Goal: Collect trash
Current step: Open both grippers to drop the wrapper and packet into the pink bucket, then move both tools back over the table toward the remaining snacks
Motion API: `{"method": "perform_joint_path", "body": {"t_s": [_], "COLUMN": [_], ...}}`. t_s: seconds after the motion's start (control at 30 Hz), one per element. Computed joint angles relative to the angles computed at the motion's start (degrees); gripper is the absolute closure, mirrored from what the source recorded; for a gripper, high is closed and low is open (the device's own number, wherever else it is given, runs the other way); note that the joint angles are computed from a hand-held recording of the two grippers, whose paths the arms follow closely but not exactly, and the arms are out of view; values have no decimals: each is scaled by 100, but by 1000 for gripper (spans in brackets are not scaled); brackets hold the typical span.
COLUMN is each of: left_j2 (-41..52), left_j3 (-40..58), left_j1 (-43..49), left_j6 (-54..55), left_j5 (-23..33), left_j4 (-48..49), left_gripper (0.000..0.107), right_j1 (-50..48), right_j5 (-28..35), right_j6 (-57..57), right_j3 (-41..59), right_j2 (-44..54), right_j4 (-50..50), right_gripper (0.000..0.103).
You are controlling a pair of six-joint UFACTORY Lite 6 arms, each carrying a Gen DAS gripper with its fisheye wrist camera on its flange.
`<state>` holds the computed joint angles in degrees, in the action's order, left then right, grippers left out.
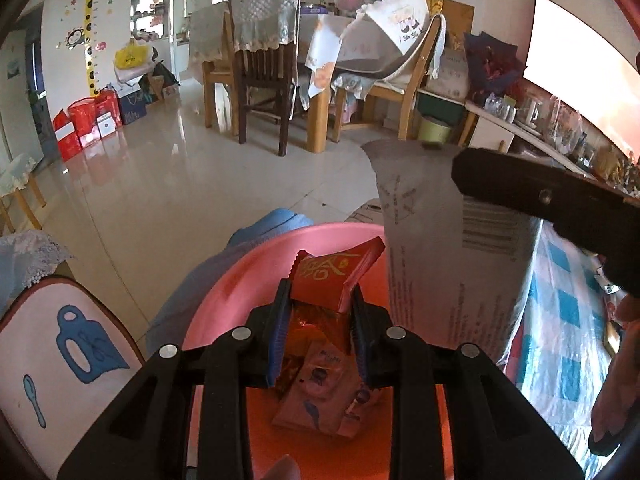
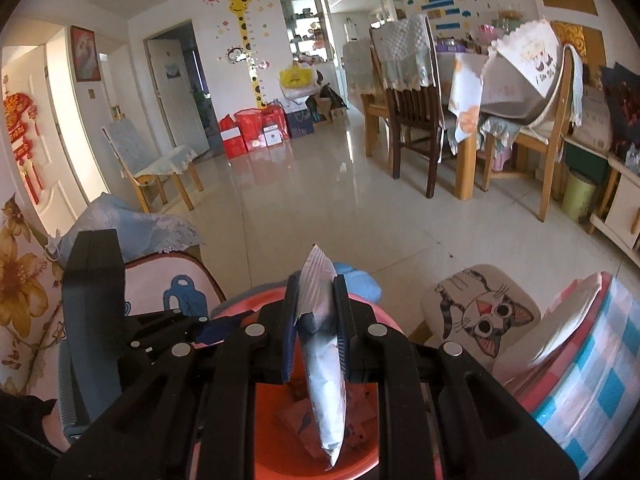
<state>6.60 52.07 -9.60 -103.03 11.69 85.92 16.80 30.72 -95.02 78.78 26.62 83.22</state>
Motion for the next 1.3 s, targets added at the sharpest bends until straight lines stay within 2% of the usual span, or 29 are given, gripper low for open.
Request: {"method": "perform_joint_path", "body": {"t_s": [0.13, 0.2, 0.23, 0.27, 0.3, 0.37, 0.47, 0.63, 0.7, 0.83, 0.93, 1.03, 1.1, 1.23, 1.3], "left_j2": [165, 211, 178, 61, -36, -170, -359, -812, -970, -1169, -910, -190, 538, 2543, 3543], "left_j3": [79, 158, 163, 113, 69, 116, 290, 499, 592, 804, 1151, 1809, 2411, 4374, 5573], "left_j1": [-4, 33, 69, 119, 124, 118, -4, -561, -777, -1502, -2325, -3082, -3557, -4307, -4513], "left_j6": [-201, -310, -393, -501, -540, -361, 645, 1686, 1965, 2268, 2017, 1835, 1681, 1988, 2591], "left_j5": [120, 219, 236, 262, 302, 414, 603, 1301, 1519, 2008, 2386, 2528, 2516, 2502, 2566], "left_j4": [178, 240, 274, 331, 312, 41, -855, -1714, -1991, -2409, -2323, -2276, -2223, -2634, -3112], "left_gripper": [74, 48, 27, 16, 16, 16, 16, 16, 16, 14, 14, 13, 13, 13, 13], "right_j1": [3, -51, -97, -113, -145, -290, -568, -1323, -1678, -2992, -4644, -6255, -7408, -8769, -9261], "right_j5": [17, 104, 160, 86, 37, 129, 273, 691, 861, 1605, 2347, 3141, 3302, 3230, 3073], "right_j6": [-131, -375, -397, -509, -660, -680, -431, -187, -114, -396, -714, -1413, -1938, -2661, -2881], "right_j3": [36, -69, -106, -222, -284, -409, -534, -1091, -1358, -2170, -2635, -2619, -2328, -1334, -550], "right_j2": [126, 34, -39, -189, -276, -527, -893, -1830, -2233, -3188, -3548, -3147, -2550, -1195, -402], "right_j4": [64, 305, 377, 547, 729, 789, 576, 236, 63, -302, -699, -1019, -1235, -1436, -1449], "right_gripper": [84, 75, 65, 37, 26, 26, 26, 25, 21, 15, 11, 10, 10, 10, 10]}}
